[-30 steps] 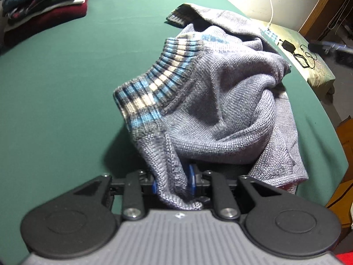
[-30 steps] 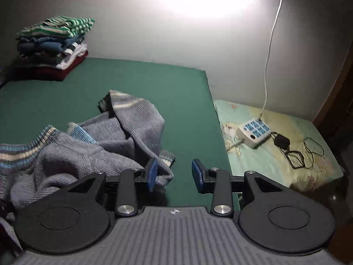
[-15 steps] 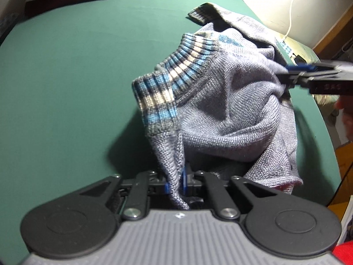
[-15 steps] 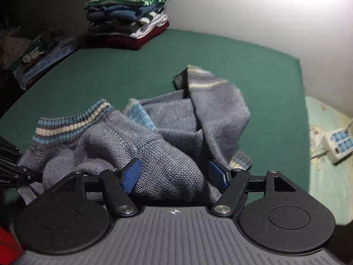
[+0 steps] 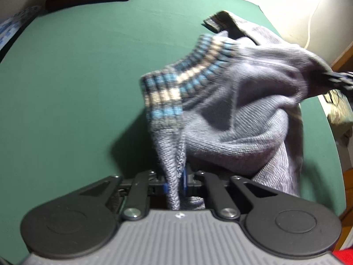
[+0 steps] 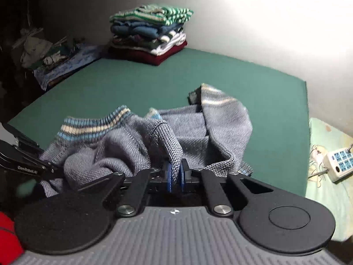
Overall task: Fold clothes
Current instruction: 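Lift the sweater high with both grippers to hang it open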
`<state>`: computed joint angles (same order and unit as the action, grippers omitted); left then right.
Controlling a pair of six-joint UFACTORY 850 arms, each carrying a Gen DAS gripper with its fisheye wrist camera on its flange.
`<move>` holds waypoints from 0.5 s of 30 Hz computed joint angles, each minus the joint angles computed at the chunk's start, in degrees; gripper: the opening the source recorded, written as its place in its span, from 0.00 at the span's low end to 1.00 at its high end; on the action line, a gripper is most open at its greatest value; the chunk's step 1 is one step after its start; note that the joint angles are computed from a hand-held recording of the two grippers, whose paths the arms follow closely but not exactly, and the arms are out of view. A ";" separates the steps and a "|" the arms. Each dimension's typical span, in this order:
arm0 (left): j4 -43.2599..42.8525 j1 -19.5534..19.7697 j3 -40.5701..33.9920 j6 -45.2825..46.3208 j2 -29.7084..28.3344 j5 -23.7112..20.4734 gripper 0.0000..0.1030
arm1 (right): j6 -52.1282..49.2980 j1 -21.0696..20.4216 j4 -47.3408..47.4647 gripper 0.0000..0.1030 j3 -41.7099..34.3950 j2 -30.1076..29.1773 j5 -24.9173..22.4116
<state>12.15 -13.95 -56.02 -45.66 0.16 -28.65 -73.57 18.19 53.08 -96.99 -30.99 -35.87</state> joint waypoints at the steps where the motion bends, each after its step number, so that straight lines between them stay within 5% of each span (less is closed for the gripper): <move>1: 2.62 -0.31 -0.04 -3.01 0.01 -0.33 0.03 | -2.73 -0.22 2.71 0.07 1.18 1.02 1.48; 7: 24.57 -2.94 -1.19 -21.67 0.48 -3.50 0.03 | -19.48 -0.04 18.11 0.07 6.91 5.99 8.67; 15: 46.97 -3.25 -2.97 -34.48 4.06 -7.80 0.03 | -40.03 1.21 39.85 0.06 7.81 8.45 13.88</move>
